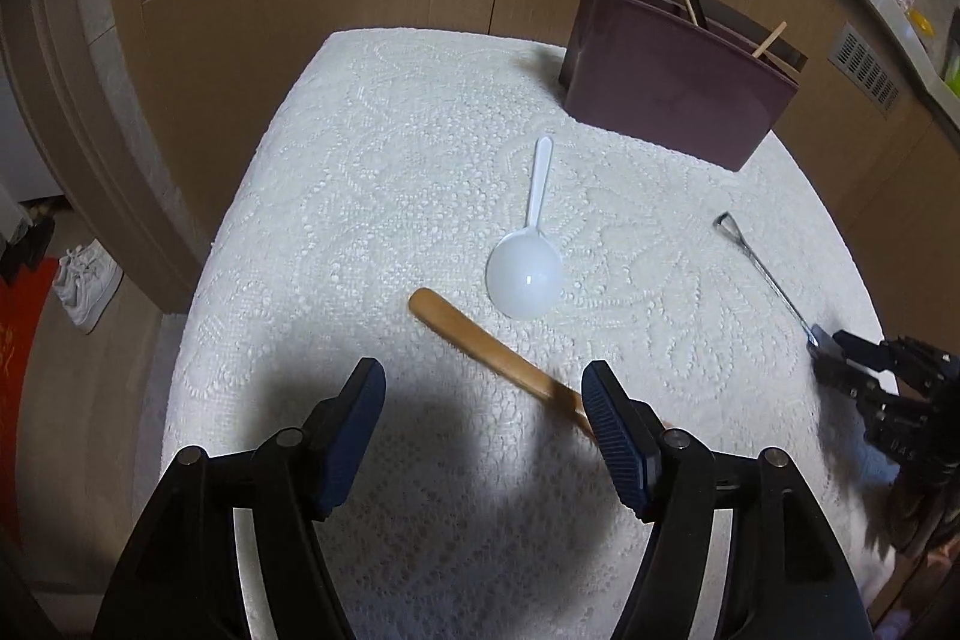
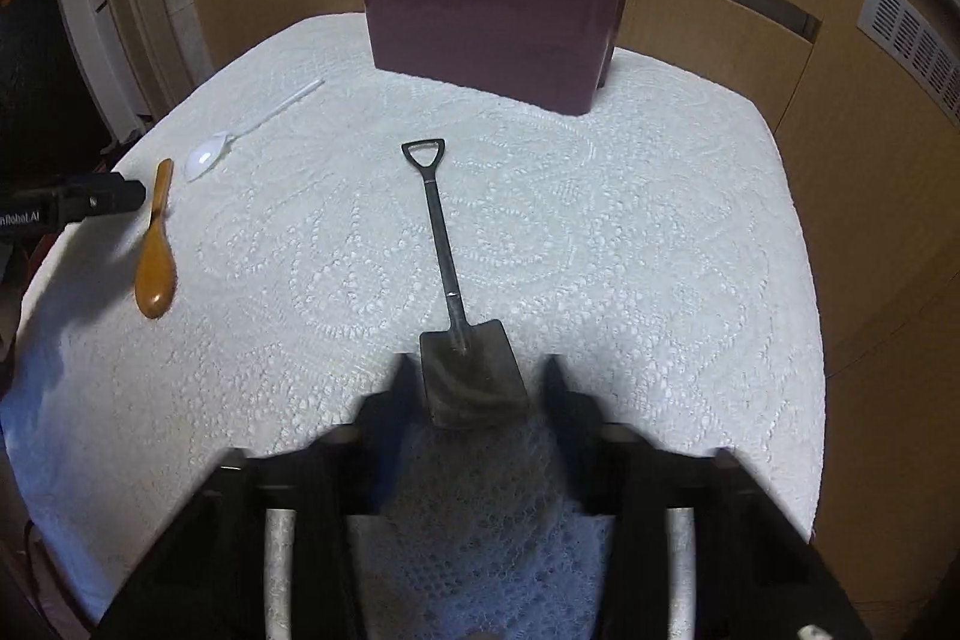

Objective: Organize utensils
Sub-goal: 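Grasp the black mini shovel with the right tool and lift it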

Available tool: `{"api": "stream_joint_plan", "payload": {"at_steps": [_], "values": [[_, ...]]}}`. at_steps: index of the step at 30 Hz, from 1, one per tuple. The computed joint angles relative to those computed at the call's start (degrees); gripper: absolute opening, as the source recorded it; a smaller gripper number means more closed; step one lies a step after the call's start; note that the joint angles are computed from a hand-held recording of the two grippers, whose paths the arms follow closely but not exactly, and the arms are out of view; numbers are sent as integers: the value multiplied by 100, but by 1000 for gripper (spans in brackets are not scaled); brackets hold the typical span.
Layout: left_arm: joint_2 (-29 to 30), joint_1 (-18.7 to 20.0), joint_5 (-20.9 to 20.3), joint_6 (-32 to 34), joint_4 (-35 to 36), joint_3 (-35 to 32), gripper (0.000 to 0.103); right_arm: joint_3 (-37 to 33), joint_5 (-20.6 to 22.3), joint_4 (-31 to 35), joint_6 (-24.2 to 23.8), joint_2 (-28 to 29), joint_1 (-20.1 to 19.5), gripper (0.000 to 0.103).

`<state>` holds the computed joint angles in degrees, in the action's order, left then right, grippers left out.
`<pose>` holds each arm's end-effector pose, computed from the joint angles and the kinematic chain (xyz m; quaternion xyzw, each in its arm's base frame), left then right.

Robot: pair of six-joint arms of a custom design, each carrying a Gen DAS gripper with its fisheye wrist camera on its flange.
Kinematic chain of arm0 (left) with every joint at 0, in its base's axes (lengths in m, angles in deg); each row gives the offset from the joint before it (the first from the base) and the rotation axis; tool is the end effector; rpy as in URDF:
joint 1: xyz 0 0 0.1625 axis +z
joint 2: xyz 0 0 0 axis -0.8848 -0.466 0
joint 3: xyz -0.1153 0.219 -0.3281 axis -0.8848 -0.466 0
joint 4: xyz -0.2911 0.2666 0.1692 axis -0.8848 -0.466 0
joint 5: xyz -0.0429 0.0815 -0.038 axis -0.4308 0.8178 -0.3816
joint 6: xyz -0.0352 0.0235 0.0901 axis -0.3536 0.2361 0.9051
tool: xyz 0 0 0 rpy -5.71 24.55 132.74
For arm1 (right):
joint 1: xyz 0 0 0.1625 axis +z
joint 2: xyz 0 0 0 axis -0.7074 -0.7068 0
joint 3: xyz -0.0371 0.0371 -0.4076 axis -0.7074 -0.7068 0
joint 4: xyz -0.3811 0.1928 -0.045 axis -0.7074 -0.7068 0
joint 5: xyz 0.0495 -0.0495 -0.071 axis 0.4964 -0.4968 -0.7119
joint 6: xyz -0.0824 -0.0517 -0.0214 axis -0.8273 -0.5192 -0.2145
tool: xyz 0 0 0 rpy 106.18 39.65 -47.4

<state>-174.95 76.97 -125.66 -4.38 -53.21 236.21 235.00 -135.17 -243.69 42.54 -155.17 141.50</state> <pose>-0.1018 -0.2343 0.1531 0.0543 0.9023 -0.2915 0.3131 0.1187 -0.2694 0.1187 0.3273 -0.8833 0.1651 0.2922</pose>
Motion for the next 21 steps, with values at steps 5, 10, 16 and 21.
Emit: {"api": "stream_joint_plan", "payload": {"at_steps": [5, 10, 16, 21], "values": [[-161, -234, -66, -249, 332, -30, 69, -83, -142, -161, -44, -391, 530, 30], [-39, -168, 49, -35, -19, -15, 69, -557, -110, 378, 312, -973, 1028, 26], [100, 9, 153, 491, -588, 27, 68, -1124, -153, 791, 638, -734, 1096, 7], [240, -38, 17, 699, -721, 31, 67, -1191, -107, 820, 587, -552, 1071, 7]]}}
